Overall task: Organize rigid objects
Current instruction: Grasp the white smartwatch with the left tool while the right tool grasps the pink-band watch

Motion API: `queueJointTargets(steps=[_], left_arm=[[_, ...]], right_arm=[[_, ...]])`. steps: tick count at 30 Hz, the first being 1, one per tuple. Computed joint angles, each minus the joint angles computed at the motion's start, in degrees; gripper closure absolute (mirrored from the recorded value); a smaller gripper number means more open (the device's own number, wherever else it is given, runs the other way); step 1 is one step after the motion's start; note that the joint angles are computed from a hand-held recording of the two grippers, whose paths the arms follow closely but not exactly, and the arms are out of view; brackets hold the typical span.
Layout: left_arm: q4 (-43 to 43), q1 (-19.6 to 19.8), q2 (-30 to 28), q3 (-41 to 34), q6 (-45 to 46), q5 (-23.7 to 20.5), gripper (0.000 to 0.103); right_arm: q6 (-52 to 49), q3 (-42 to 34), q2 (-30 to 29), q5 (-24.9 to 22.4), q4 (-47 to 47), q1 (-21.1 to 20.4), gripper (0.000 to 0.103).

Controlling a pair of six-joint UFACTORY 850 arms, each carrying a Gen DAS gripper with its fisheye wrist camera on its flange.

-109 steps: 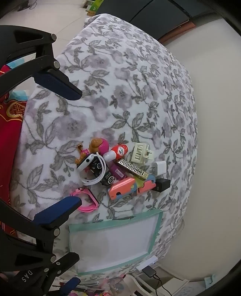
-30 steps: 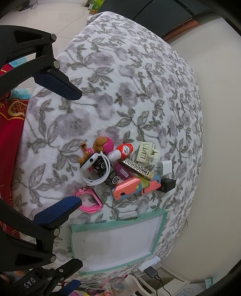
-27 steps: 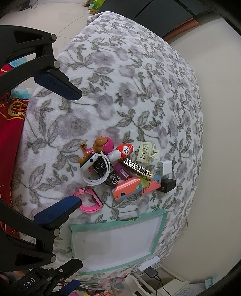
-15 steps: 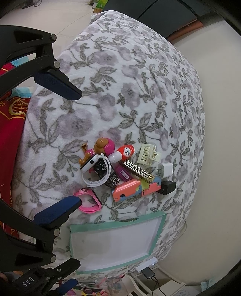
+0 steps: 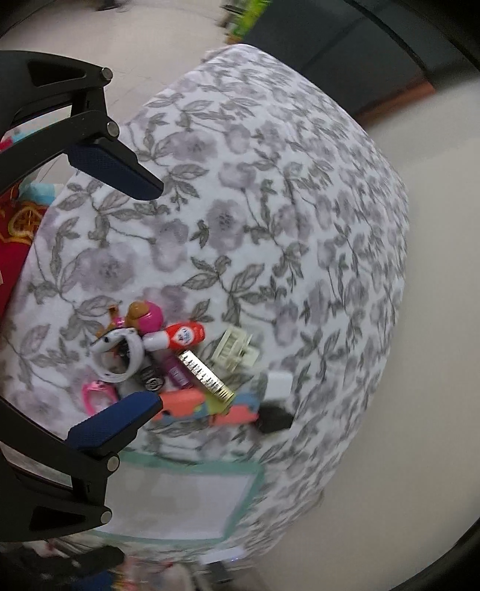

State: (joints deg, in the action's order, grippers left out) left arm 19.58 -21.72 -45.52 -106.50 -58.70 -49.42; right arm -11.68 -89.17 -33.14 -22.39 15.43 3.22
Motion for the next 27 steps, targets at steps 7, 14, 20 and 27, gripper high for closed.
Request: queueJointTargets(steps=[7,14,20,27], left_arm=[[-3.27,1.21,-4.36,-2.92,-2.12,-4.66,0.0],[-9.51,2.3,-4.3,1.48,1.1,-2.8,0.0],[-13.5,2.77,-2.38,5.27,2.34,0.62,0.001],[-16.52,2.31,-2.82,5.11,6.34,0.56,0.016]], right_arm=[[-1.96,-5.71,-7.15,-6.98,1.23,1.88,0.004],[-2.89,-5.54,-10.48,-10.2,0.37,2.74,0.009],[-4.42,-4.47,-11.09,-11.88,0.0,3.79,0.015],[-6.8,-5.45,-12.91,-15.25,0.84,4.59,0.026]])
